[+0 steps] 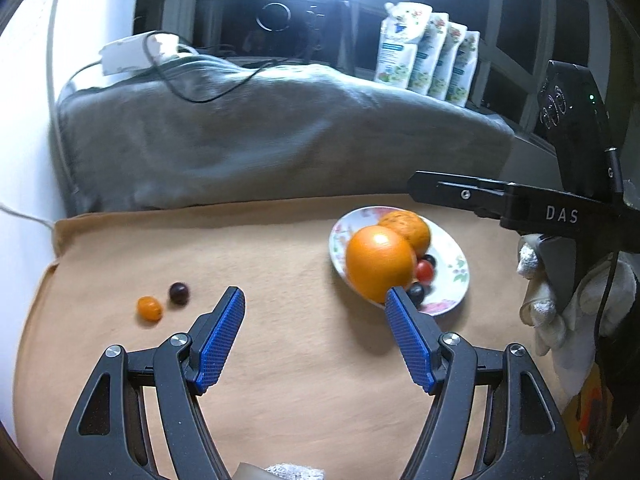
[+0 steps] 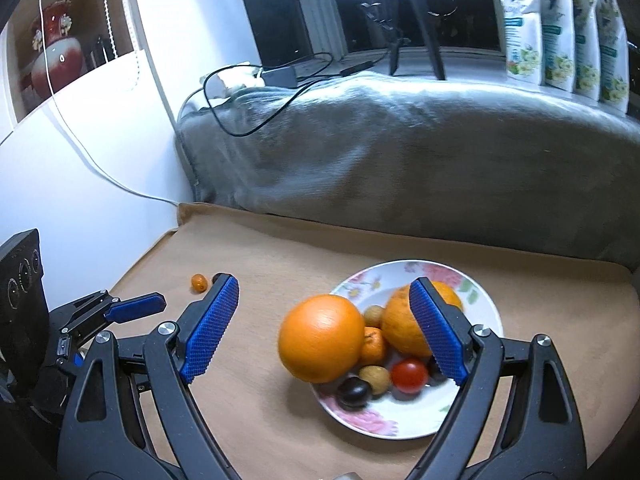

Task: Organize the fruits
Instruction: 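Withdraw both tools from the plate toward the kumquat and last plum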

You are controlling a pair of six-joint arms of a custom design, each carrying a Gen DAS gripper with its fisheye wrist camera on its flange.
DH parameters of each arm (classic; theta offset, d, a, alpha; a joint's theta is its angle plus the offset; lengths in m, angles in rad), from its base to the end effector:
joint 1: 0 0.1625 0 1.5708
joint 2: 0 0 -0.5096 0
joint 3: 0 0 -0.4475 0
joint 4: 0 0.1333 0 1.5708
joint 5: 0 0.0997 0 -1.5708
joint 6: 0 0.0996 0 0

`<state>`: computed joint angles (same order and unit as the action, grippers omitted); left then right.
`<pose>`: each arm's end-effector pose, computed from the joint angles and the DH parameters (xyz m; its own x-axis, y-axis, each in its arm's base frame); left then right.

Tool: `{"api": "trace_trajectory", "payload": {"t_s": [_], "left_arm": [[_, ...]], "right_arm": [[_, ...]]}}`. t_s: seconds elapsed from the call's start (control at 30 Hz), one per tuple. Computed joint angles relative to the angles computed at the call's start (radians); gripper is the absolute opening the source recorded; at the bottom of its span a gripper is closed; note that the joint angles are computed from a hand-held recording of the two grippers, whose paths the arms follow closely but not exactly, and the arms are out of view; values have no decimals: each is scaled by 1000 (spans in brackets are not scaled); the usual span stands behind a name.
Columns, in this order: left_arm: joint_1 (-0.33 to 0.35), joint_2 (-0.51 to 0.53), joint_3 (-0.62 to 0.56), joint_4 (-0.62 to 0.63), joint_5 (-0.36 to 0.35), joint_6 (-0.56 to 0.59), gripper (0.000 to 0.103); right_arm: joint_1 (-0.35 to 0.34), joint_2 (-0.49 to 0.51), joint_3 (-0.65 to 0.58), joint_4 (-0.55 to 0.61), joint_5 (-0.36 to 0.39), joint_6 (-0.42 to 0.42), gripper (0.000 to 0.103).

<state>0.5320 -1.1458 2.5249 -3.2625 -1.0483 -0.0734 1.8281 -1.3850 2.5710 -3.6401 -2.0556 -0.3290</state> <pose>-0.2664 -0.3691 0.1360 -0.6304 0.6318 -0.4510 0.7759 0.5304 -0.3415 0.1842 -0.3584 0.2697 -0.8443 -0.0817 0.5296 -0.4589 0.6206 -0.6358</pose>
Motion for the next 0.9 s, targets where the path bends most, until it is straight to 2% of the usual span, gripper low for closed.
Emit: {"api": "trace_trajectory", "payload": {"t_s": [0.23, 0.47, 0.63, 0.9], "left_arm": [[44, -38, 10, 11, 23, 4, 73], [92, -76, 17, 23, 36, 13, 73], [126, -97, 21, 24, 41, 24, 73], [200, -117, 13, 29, 35, 46, 73]], "right_arm": [[34, 49, -57, 114, -44, 16, 90], [54, 100, -95, 163, -36, 15, 90], [67, 140, -128, 199, -25, 18, 90], [57, 191, -188, 282, 36, 63, 90]]}}
